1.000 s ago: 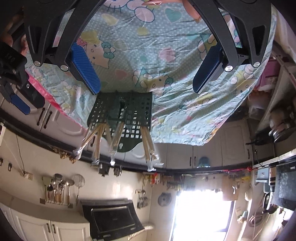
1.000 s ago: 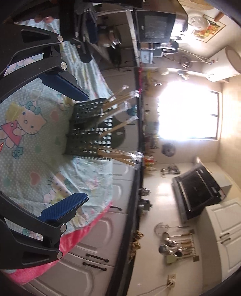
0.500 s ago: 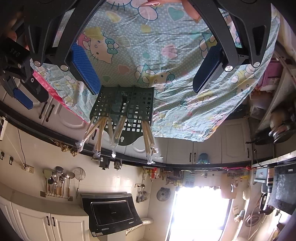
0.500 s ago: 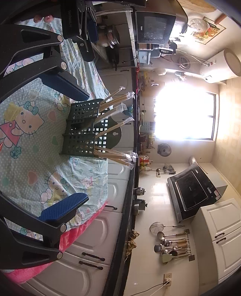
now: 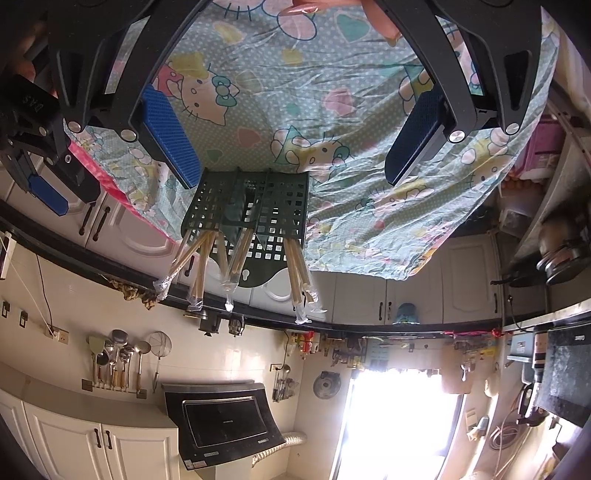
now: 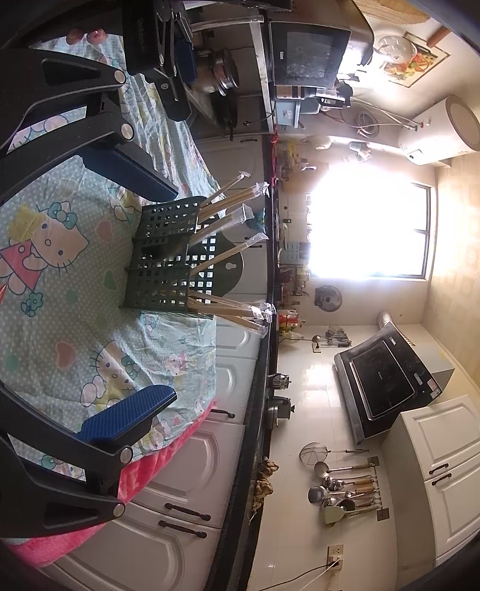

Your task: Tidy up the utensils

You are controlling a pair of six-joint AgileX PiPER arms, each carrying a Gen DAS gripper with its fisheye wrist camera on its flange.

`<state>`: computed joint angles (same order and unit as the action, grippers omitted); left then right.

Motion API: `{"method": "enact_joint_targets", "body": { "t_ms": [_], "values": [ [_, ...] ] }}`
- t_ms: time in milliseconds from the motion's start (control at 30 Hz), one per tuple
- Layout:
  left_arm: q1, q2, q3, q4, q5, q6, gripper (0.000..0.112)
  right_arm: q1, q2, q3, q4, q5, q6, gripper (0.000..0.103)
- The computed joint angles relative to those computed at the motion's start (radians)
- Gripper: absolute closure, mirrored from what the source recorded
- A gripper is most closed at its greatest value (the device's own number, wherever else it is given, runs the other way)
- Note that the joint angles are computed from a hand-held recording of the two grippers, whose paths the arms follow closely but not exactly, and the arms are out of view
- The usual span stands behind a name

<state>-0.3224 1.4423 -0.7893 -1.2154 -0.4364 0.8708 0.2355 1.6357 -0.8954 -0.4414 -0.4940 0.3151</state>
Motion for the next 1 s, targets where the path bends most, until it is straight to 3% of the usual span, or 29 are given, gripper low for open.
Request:
{"method": "enact_joint_targets", "body": {
  "t_ms": [1000],
  "values": [
    [-0.009,-0.002,0.002,-0.015,-0.014,0.01,0.02,0.005,-0.011,0.004,-0.01,0.003,0.007,0.007]
  ]
}}
